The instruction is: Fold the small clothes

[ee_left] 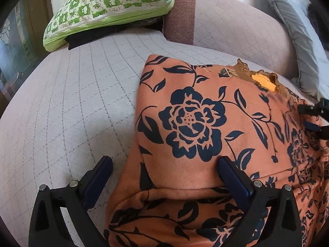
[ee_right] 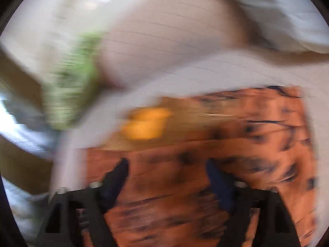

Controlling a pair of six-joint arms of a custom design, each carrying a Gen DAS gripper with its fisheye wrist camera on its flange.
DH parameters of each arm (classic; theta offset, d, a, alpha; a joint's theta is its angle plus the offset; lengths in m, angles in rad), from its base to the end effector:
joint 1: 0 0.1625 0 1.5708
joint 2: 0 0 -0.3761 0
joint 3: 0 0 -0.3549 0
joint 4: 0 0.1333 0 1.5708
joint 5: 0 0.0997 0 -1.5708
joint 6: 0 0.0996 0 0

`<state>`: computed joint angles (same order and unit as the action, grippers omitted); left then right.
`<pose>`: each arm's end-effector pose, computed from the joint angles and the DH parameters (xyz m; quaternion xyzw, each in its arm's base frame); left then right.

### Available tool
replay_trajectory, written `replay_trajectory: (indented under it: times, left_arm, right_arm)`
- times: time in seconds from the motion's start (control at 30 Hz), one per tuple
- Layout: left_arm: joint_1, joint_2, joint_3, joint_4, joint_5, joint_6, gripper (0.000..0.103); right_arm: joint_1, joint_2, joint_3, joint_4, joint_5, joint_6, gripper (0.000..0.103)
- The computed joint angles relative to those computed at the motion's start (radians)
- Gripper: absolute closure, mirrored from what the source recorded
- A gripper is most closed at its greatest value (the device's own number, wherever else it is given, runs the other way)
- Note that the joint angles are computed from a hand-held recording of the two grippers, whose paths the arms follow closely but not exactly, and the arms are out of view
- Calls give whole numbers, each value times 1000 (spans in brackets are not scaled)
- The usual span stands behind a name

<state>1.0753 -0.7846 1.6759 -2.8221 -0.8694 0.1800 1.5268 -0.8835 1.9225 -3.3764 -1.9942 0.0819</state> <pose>-0.1159 -0.6299 0.1161 0.2481 0.8921 -0.2191 0.3074 0.0679 -0.5569 0.1511 -0.1355 -0.9000 0.3693 0.1879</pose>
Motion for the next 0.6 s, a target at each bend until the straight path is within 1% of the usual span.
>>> replay_trajectory:
  times: [0.03,0.07,0.1,0.13,0.17,0.27,0.33,0.37,0.4,0.43,0.47,0.5,0.53,0.6]
  left_arm:
    - [2,-3,1,1,-6,-3,1]
    - [4,-7,-3,12,-14,-11,1]
    - [4,-9,-5,17,-17,-16,1]
    - [4,-11,-3,18,-17,-19,1]
    - [2,-14,-1,20,-15,-25,1]
    - [-10,-45,31,-16,-27,-3,1]
    - [-23,-93,81,-60,-48,27,1]
    - [-29,-122,111,-83,-61,44,1]
    - [-33,-145,135,-98,-71,56,1]
    - [-43,-198,184,-115,-85,66,1]
    - [-51,-245,224,-125,-94,65,1]
    - [-60,-301,272,-135,-109,56,1]
    - [-69,-364,325,-141,-124,43,1]
    - [-90,-502,432,-136,-144,5,1]
  right_arm:
    - [-23,-2,10,-28,40,21,23]
    - [-8,-8,22,-58,39,27,22]
    - [3,-28,31,-46,55,32,22]
    - [18,-58,57,-58,95,5,23]
    - [27,-82,96,-101,94,-24,23]
    - [103,-127,196,-183,-17,-46,23]
    - [168,-151,270,-233,-91,-54,23]
    - [206,-163,329,-265,-118,-45,23]
    - [228,-188,385,-280,-124,-36,23]
    - [254,-203,435,-305,-145,-29,23]
    - [291,-235,510,-328,-184,-11,23]
    - [319,-249,557,-329,-210,16,23]
    - [337,-224,575,-356,-228,31,23]
    - [399,-202,666,-441,-299,81,23]
